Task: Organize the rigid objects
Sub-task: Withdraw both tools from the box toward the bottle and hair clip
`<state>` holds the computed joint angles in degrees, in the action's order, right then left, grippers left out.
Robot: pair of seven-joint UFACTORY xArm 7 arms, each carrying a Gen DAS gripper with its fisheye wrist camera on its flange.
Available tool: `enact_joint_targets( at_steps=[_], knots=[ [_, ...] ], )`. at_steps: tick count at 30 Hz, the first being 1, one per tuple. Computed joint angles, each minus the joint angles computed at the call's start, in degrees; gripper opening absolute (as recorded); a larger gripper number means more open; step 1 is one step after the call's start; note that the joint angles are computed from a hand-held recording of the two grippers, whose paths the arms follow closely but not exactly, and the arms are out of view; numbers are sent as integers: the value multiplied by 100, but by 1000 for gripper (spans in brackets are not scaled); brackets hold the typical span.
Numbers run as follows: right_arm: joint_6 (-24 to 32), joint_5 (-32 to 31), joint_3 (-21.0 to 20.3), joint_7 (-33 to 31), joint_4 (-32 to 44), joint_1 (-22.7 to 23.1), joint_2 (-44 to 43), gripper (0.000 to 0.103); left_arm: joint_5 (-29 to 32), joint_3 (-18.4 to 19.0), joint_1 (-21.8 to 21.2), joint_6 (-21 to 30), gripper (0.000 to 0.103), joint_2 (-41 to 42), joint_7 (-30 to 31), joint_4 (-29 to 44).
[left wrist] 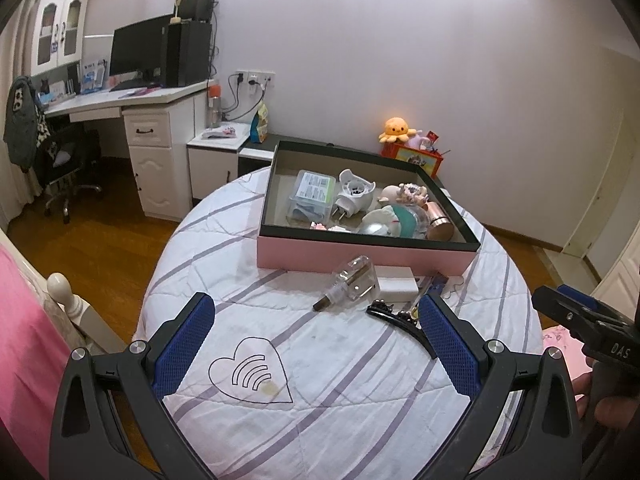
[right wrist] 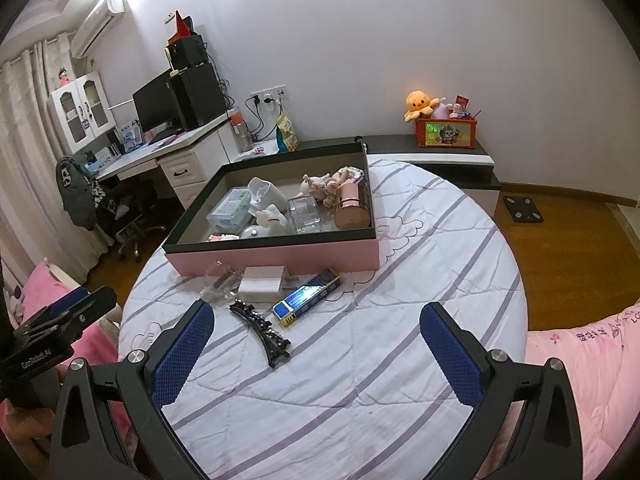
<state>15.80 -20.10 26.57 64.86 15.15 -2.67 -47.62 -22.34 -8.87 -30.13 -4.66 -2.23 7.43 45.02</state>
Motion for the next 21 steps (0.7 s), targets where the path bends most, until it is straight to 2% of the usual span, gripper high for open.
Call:
enact_joint_targets(
  at_steps=[5,9,13,21],
  knots=[
    [-106,-33,-7,-23,41,-100,259,103,36,-131,151,72,103,189,0,133],
    [-232,-76,-15,-49,102,-217,564,103,345,-303,390,117,103,386,-227,254],
    [-349,-130,-16,-76,164,-331,864,103,1150,-192,411,177,103,637,-873,417],
    [-671,-236,-124,-328,342,-380,1682,103,2122,-55,402,377,103,1097,-1607,792]
  ],
)
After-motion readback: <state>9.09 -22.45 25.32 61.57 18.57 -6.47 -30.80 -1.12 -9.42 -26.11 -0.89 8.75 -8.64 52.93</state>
